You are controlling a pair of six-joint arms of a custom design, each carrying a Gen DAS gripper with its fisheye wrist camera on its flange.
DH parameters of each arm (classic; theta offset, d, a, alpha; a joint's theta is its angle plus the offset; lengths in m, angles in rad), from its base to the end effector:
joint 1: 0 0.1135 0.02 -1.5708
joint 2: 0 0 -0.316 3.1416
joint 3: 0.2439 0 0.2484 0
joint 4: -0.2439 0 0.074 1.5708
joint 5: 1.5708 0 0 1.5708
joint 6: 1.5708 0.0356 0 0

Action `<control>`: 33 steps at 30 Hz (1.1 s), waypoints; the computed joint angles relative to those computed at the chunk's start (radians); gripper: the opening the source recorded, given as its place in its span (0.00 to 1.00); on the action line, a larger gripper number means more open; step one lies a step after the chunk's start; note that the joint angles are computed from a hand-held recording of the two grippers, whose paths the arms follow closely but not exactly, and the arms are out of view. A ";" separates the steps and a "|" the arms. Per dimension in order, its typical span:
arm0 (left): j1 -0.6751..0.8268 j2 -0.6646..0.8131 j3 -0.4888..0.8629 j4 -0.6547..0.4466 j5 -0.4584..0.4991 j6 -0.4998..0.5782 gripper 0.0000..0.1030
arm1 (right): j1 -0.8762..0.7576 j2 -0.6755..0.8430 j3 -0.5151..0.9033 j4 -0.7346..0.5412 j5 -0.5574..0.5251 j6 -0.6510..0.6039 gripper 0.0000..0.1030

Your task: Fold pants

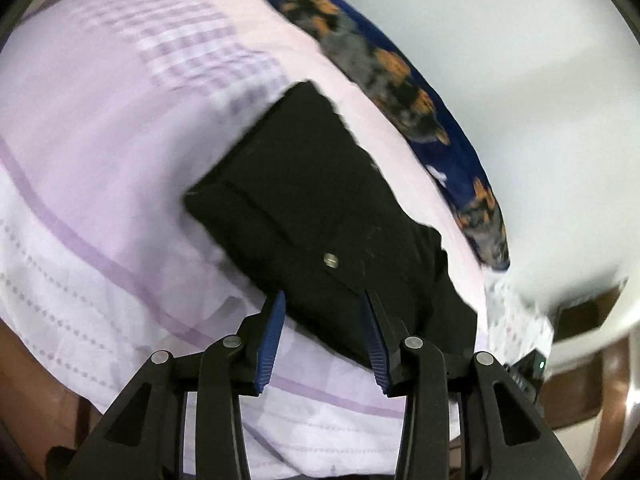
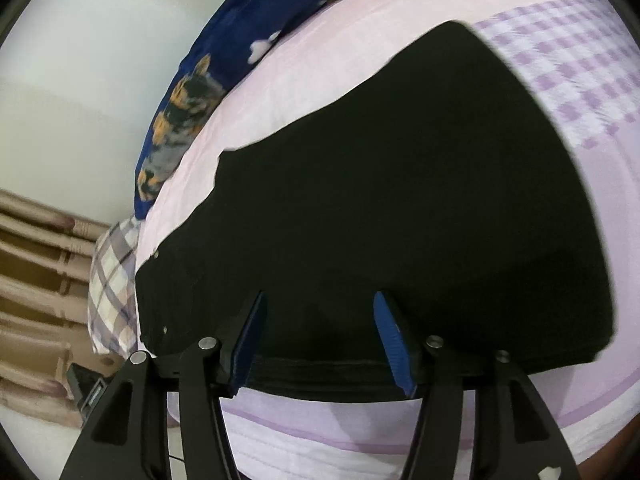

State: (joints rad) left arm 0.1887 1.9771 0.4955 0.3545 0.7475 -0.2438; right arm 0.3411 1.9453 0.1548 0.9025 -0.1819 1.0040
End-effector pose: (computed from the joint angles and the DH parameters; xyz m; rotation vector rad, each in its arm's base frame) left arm 0.2688 0.0267 0.0786 -0.3262 2.5345 -1.0138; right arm 0.1961 0.0764 0.0747 0.7701 2.4980 0.7647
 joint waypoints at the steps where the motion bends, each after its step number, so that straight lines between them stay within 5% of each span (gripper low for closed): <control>1: 0.013 0.021 0.007 0.009 0.017 -0.008 0.39 | 0.010 -0.003 0.011 -0.016 -0.002 -0.002 0.54; 15: 0.139 0.231 0.104 0.130 0.150 -0.167 0.49 | 0.077 -0.019 0.096 -0.135 0.022 0.052 0.60; 22: 0.102 0.248 0.134 0.205 0.112 -0.254 0.52 | 0.092 -0.022 0.119 -0.165 0.037 0.059 0.61; 24: 0.098 0.250 0.138 0.208 0.102 -0.256 0.46 | 0.092 -0.021 0.121 -0.163 0.036 0.061 0.61; 25: 0.093 0.246 0.141 0.191 0.077 -0.251 0.31 | 0.091 -0.018 0.118 -0.153 0.032 0.062 0.61; 33: 0.003 0.043 0.084 0.172 -0.038 -0.193 0.22 | 0.070 -0.062 0.071 -0.099 0.029 0.060 0.61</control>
